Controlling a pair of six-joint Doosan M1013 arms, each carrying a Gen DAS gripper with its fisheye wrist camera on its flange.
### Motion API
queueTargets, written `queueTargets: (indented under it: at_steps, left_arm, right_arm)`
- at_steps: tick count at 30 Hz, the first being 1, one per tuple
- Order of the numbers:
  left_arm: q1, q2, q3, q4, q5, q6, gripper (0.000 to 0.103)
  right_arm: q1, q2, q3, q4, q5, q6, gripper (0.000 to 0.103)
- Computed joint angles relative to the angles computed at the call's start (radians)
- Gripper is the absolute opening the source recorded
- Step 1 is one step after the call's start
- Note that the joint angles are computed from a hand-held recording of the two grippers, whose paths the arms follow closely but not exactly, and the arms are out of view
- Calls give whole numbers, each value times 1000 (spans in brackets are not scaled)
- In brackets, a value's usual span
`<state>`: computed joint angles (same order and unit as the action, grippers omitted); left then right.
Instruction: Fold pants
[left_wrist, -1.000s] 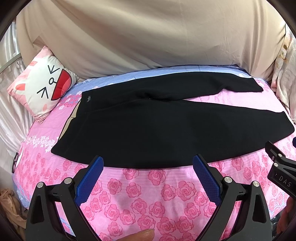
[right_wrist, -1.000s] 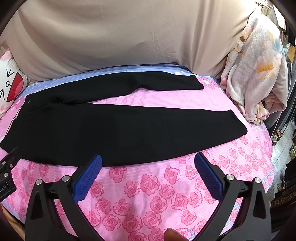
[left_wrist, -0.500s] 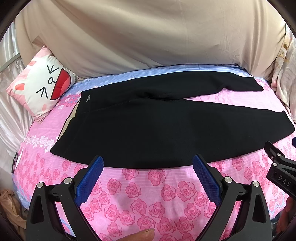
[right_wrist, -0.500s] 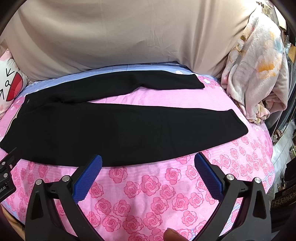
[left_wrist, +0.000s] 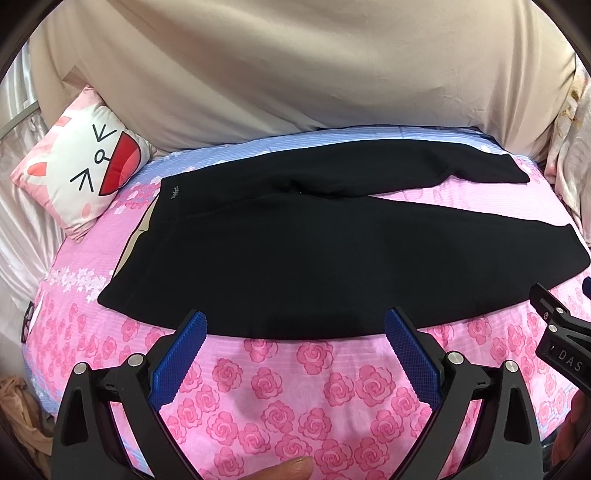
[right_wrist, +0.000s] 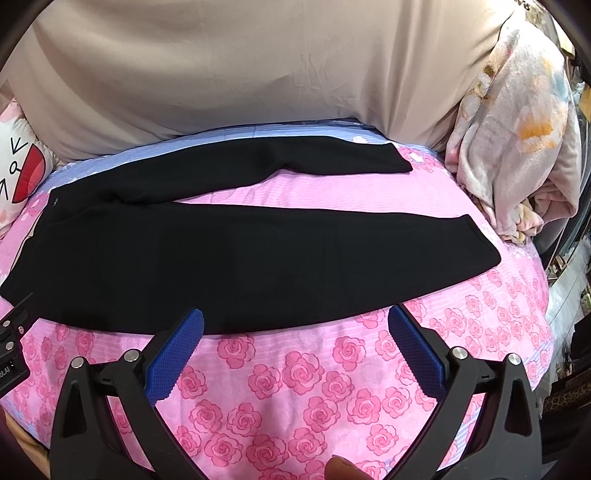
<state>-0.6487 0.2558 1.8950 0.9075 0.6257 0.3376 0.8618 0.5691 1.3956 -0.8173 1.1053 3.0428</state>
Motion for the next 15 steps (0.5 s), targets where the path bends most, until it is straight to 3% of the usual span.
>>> queueTargets:
  at_steps: [6,8,10,12,15]
  left_arm:
    - [42,23,-28,-60,-28,66,95]
    - [104,28,-43,-147,-115,147,95]
    - [164,48,-76,-129,-141,133,95]
    - [227,96,-144,-29,-81,37,96]
    - [319,173,-256,-134,-29,151,96]
  right_arm:
    - [-26,12,-18,-18,-40,-68,98]
    - [-49,-1,-2,-64,-69,-85,98]
    - [-94,-16,22,-194,-45,-74,98]
    - [-144,-11,18,-243,-11,-97,98]
    - [-249,1,-2,-215,-14,-194,98]
